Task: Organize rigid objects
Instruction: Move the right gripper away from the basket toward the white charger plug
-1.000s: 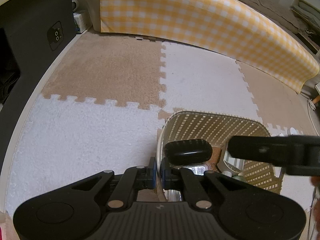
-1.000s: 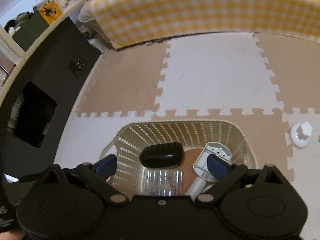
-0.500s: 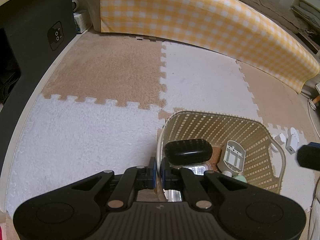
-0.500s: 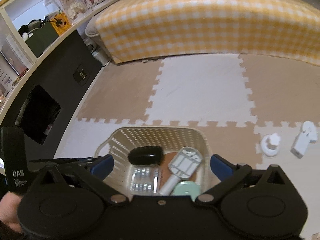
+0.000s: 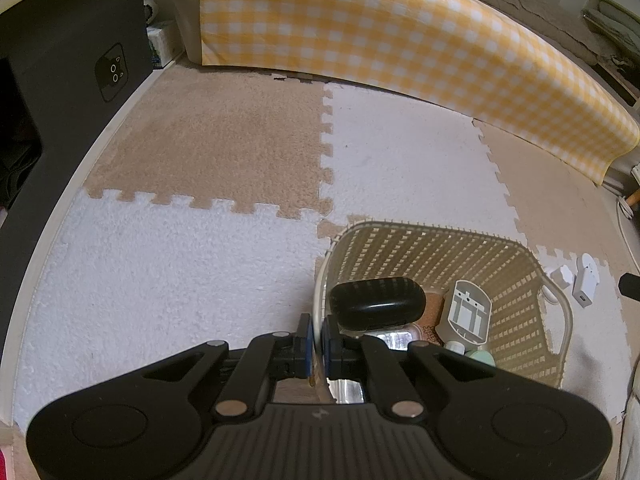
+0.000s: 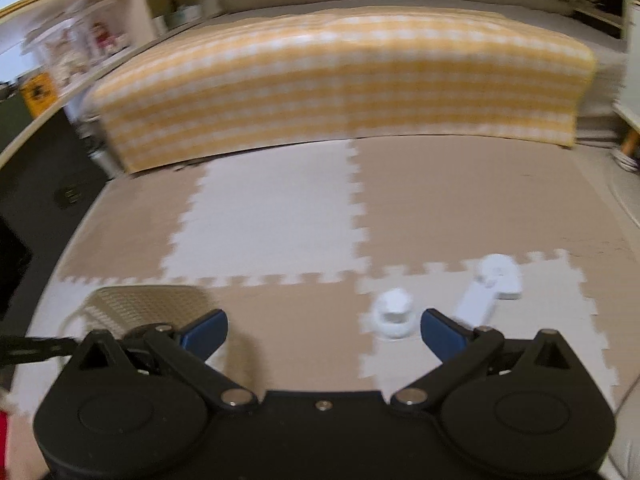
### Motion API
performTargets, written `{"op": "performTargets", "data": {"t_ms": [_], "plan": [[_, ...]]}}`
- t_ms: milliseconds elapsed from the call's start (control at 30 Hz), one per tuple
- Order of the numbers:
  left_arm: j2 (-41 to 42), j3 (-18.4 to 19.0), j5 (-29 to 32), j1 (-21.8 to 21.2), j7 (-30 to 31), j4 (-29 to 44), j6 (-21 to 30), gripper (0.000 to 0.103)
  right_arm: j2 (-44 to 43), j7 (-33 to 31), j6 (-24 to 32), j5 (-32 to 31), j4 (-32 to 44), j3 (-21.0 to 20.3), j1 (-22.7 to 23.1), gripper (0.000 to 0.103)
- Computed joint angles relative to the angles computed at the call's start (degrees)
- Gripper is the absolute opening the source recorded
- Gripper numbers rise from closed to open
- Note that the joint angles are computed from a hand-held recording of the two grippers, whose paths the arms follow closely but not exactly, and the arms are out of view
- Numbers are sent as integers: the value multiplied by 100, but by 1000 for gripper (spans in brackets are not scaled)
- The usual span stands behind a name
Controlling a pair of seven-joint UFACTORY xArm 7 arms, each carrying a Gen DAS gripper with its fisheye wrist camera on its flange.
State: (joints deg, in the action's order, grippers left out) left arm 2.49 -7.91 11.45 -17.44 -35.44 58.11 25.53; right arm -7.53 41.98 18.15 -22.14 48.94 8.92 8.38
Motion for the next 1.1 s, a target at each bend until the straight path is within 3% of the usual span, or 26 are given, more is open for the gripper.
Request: {"op": "performTargets", "data": {"t_ms": [167,333,400,500,700,767,933,1033,1100], "plan": [[-5,5,32,-1,-1,-10,0,5,80,641,-104,-939,-144,-23,-403,103],[15,-1,93,-18,-53,28,31,5,424,1706,-217,-2635,-108,-132,-684,103],[8,2,75,-14,-32,16,21,5,551,2139,-319,-3208,-119,-284,-697,103],[9,4,86,-16,-34,22,31,5,750,2367,-399,-3424,-91,-498,-643,103],[20,2,112,-24,-52,42,50,5,1098,3607,-476,-4613,114,-843,-460,103],[22,3,125,-25,-47,45,52,5,1184,3420,-574,-4552,149,-895,-441,103],[42,2,189,-42,-84,79,84,5,1349,3060,-683,-4079,229,-1006,-372,70],[48,4,208,-46,-86,82,81,5,1414,3150,-553,-3593,282,-1060,-300,58],[49,5,206,-47,-89,83,82,5,1469,3125,-646,-3164,294,-1087,-291,55]]}}
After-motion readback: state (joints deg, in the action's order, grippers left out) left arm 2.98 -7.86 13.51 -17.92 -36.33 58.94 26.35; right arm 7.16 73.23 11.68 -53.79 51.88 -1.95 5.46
